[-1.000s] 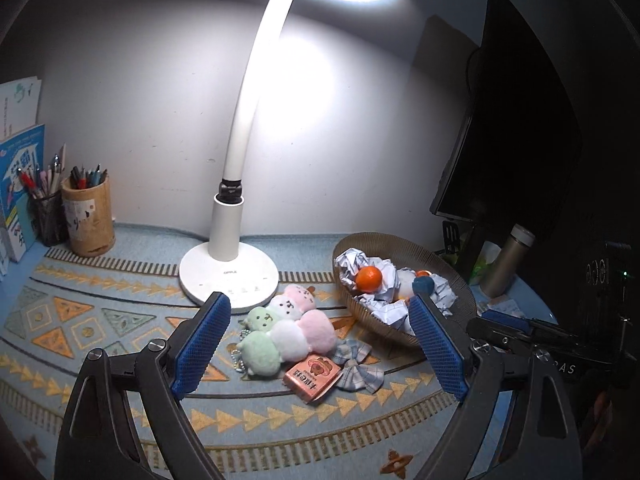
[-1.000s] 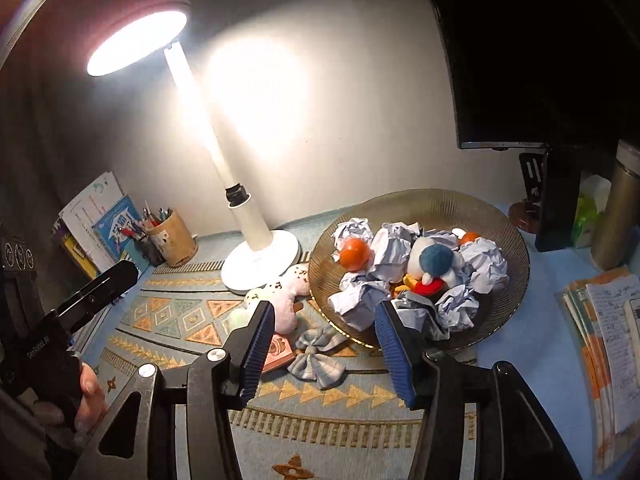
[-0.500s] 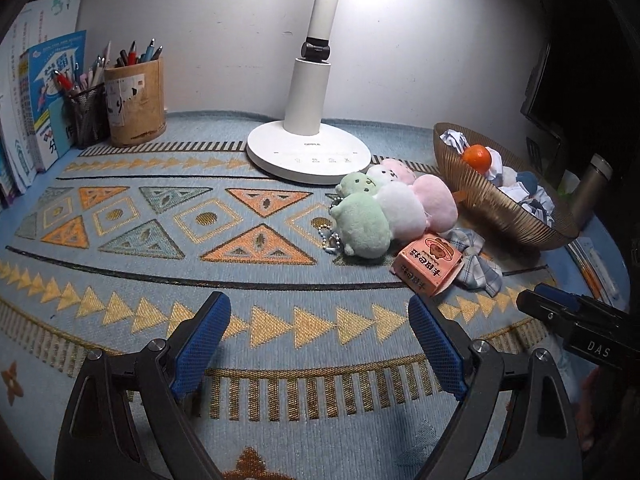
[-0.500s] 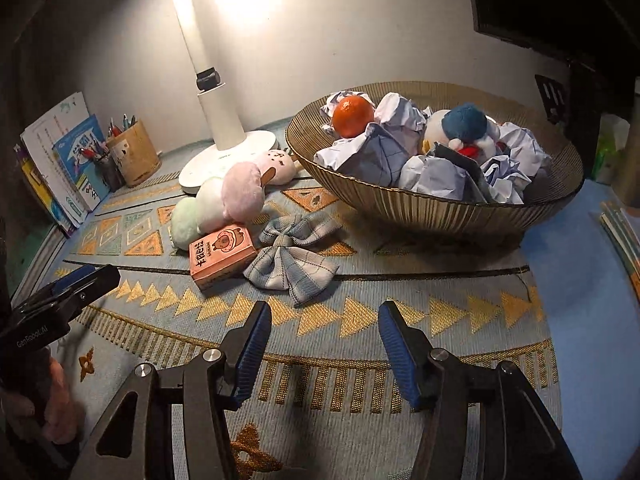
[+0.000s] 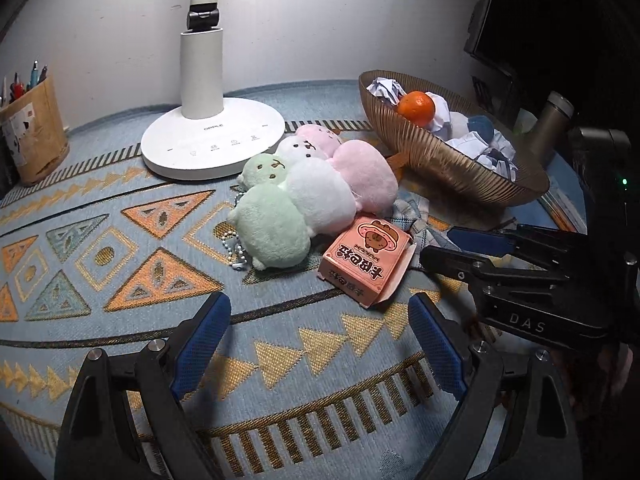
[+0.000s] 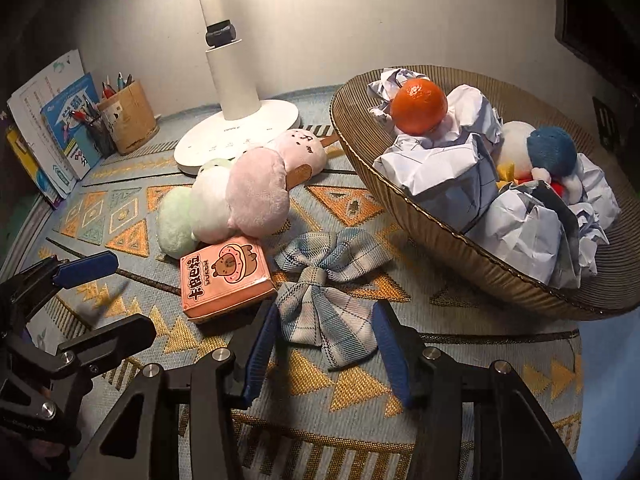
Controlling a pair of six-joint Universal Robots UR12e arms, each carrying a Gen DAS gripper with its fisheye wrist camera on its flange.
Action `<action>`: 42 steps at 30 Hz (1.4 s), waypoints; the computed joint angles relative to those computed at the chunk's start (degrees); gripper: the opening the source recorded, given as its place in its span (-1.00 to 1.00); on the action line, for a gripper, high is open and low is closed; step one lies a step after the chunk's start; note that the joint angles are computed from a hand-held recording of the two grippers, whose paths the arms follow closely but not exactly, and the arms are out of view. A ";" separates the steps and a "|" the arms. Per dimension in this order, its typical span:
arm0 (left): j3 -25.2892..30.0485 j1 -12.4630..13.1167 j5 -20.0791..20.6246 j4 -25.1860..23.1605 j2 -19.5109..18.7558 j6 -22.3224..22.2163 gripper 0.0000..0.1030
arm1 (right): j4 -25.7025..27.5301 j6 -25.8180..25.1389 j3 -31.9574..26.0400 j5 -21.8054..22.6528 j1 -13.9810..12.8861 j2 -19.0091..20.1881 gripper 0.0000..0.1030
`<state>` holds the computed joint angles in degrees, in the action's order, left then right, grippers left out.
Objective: Organize objects
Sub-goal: 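Grasp the pink card box with the left gripper while the right grasps the plaid bow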
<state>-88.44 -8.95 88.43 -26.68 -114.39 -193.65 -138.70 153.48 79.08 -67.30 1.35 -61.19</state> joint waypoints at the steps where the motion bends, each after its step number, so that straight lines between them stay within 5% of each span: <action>1: 0.49 0.08 -0.98 -0.58 -0.33 0.16 0.74 | 0.75 -0.48 -0.03 0.72 -0.28 -0.12 -0.32; 3: 1.61 0.18 -2.84 -1.64 -1.11 0.96 0.74 | 2.02 -1.67 0.31 1.95 -1.05 -0.55 -0.46; 10: 5.42 -0.09 -4.13 -3.83 -3.79 3.04 0.68 | 3.48 -4.09 2.44 3.10 -3.84 -2.44 -0.48; 13: 6.18 -0.39 -4.20 -3.96 -4.29 3.50 0.43 | 5.11 -3.09 2.20 5.84 -4.67 -2.27 -0.43; 17: 5.94 -0.95 -4.71 -5.60 -3.64 5.55 -0.20 | 6.47 -2.65 1.99 8.18 -5.20 -2.23 -0.31; 23: 5.06 -1.77 -3.49 -5.49 -2.94 4.28 -0.12 | 4.02 -1.08 3.50 7.65 -5.43 -3.14 0.15; 25: 5.79 -1.86 -3.14 -5.86 -3.45 3.73 0.07 | 4.64 -0.79 3.33 8.29 -5.57 -3.06 0.15; 30: 7.82 -2.21 -2.05 -6.08 -4.94 3.66 0.07 | 4.83 -1.35 2.84 6.91 -4.84 -2.96 0.15; 35: 7.94 -2.96 1.59 -5.12 -5.27 4.41 -0.27 | 2.99 -2.82 2.81 2.56 -3.32 -2.60 0.15; 38: 7.35 -2.83 1.10 -4.40 -4.98 3.92 -0.27 | 1.53 -2.82 2.77 1.83 -2.74 -2.34 0.15; 42: 6.49 -2.85 1.15 -3.47 -4.31 2.73 -0.27 | -0.31 -4.81 2.98 -1.03 -1.82 -2.23 -0.34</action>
<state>-81.95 -11.80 89.58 -30.15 -118.70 -190.92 -139.01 148.67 82.06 -68.33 -0.47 -63.42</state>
